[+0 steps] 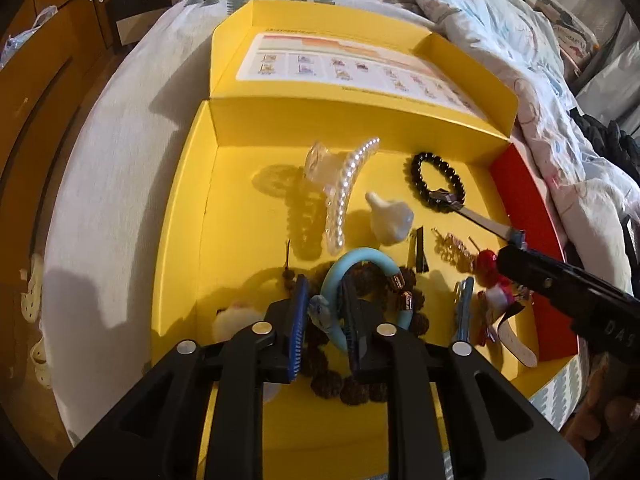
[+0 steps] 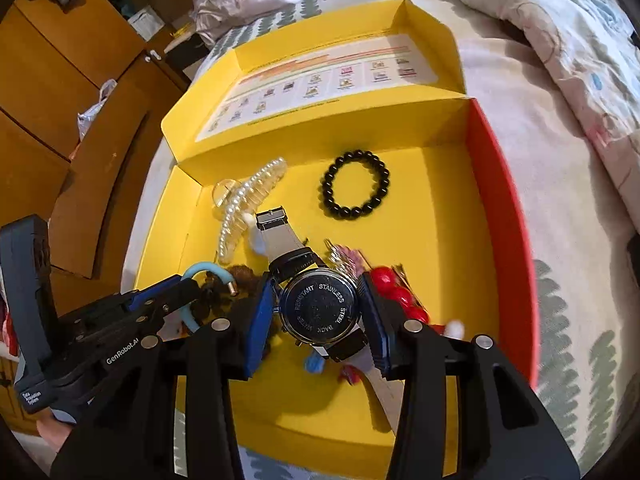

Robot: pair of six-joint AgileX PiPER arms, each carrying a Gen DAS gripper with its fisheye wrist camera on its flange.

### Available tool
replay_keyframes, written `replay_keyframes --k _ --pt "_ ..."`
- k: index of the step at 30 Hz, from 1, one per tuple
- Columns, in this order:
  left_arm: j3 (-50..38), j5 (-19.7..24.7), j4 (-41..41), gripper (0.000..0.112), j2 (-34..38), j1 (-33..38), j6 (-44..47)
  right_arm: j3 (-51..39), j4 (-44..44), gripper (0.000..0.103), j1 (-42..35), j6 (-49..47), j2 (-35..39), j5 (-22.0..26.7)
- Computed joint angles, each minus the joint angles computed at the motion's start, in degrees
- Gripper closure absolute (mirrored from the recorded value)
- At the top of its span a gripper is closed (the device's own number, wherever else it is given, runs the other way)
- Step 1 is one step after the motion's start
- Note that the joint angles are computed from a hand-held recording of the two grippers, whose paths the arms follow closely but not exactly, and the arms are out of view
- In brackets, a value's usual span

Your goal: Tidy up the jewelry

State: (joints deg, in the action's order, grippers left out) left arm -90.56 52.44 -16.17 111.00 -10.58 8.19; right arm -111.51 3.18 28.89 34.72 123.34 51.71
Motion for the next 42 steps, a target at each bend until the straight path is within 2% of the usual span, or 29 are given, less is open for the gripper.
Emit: replay_keyframes --k 2,3,5,8,11,14,16,18,21,25,27,30,36,42 --pt "1.1 -1.4 -0.1 0.045 -0.9 -0.2 0.6 -0.7 0.1 0.057 0.1 -1.0 0.6 0.2" --pt "1.5 -2.5 0.6 0.041 -1.3 -0.5 0.2 -1.0 -0.1 0.057 0.2 -1.1 0.7 0.4" --pt "3.5 -5.5 4.5 0.04 -3.4 -1.6 -1.9 -0.4 -2.0 0.056 0.9 -1.3 -0.3 0.2" --pt "6.1 -8.4 9.3 0.034 -6.4 -2.1 -5.1 1.5 -5.3 0.043 1.8 0.7 -2.9 -0.4" --pt "10.0 -10.6 13.8 0.034 -10.5 -2.4 -9.0 7.1 -8.4 0.038 3.1 3.7 -8.0 -3.2" --pt "17.6 -15.1 25.6 0.03 -17.2 -5.2 -19.0 11.9 -16.4 0.027 7.2 9.9 -12.7 -2.9" --pt "23.7 -17.6 34.9 0.027 -22.9 -7.2 -27.8 16.3 -22.1 0.023 10.7 15.0 -16.1 -3.2" --pt "28.1 -19.0 37.7 0.023 -27.0 -8.1 -31.7 20.0 -26.4 0.018 14.0 18.8 -18.6 -2.6" --pt "35.0 -19.0 40.5 0.02 -34.2 -10.5 -37.2 26.7 -34.3 0.018 20.7 27.0 -22.6 -0.4" --pt "42.8 -15.0 54.5 0.015 -41.9 -19.2 -53.3 38.8 -41.3 0.016 27.6 41.7 -29.6 -1.5" --pt "46.7 -14.0 56.3 0.015 -45.3 -22.3 -56.6 44.7 -44.0 0.015 30.8 49.7 -32.4 -1.4" --pt "49.1 -13.3 56.7 0.015 -46.8 -25.0 -59.1 49.1 -44.5 0.014 33.5 56.2 -33.9 -2.1" --pt "50.4 -12.4 62.3 0.015 -47.3 -30.0 -65.4 48.7 -46.0 0.014 36.1 58.0 -32.6 -1.7" --pt "50.7 -12.9 61.0 0.015 -47.2 -30.3 -65.4 48.5 -47.9 0.014 36.9 59.8 -31.5 -2.8"
